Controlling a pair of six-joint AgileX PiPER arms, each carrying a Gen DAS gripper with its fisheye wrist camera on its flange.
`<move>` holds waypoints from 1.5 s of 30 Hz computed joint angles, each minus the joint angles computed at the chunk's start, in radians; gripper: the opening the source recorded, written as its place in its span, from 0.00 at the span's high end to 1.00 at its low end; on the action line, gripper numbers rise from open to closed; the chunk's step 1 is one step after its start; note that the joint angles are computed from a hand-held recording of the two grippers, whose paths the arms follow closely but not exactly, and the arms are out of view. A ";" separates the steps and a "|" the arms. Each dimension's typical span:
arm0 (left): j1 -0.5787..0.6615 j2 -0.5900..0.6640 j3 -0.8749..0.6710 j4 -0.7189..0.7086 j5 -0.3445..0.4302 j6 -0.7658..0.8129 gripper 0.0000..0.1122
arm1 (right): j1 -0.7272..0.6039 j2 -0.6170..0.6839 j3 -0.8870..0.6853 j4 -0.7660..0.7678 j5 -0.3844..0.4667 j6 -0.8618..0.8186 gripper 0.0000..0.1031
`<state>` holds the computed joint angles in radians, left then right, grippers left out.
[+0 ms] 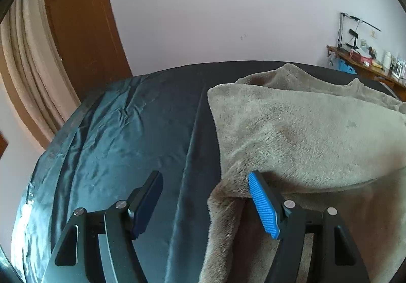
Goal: Fold clothes
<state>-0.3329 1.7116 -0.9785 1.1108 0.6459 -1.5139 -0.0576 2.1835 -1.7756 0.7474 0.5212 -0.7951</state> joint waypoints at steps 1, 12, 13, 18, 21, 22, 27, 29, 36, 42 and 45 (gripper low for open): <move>0.003 -0.011 0.010 -0.020 -0.021 0.038 0.36 | 0.001 -0.001 0.002 0.003 -0.001 -0.005 0.06; -0.034 0.112 -0.094 -0.070 0.086 0.123 0.36 | -0.018 0.037 -0.062 -0.015 0.074 0.047 0.05; -0.029 0.108 -0.091 -0.065 0.088 0.100 0.36 | -0.018 0.037 -0.063 -0.015 0.074 0.049 0.05; 0.051 0.035 -0.024 -0.077 0.037 -0.026 0.34 | 0.001 0.049 -0.089 -0.063 0.102 0.053 0.01; 0.149 -0.021 0.042 -0.150 -0.108 -0.050 0.32 | 0.036 0.103 -0.190 -0.229 0.184 0.160 0.01; 0.177 -0.030 0.056 -0.181 -0.152 -0.041 0.32 | 0.050 0.121 -0.224 -0.291 0.210 0.202 0.01; 0.182 -0.018 0.049 -0.215 -0.154 -0.030 0.32 | 0.083 0.120 -0.221 -0.415 0.204 0.254 0.01; 0.168 -0.008 0.036 -0.215 -0.129 -0.013 0.32 | 0.083 0.123 -0.225 -0.422 0.208 0.257 0.01; 0.145 -0.086 0.089 -0.133 -0.184 -0.113 0.32 | 0.059 0.042 -0.082 -0.307 0.070 0.182 0.01; 0.154 -0.182 0.167 0.036 -0.267 -0.358 0.32 | 0.028 -0.028 0.050 -0.089 -0.060 0.018 0.01; 0.091 -0.177 0.144 0.042 -0.113 -0.384 0.32 | 0.036 -0.024 0.044 -0.107 -0.061 0.024 0.01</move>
<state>-0.2415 1.5342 -0.8341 1.1532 0.5330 -1.8974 -0.0216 2.1598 -1.7315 0.6401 0.4606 -0.7709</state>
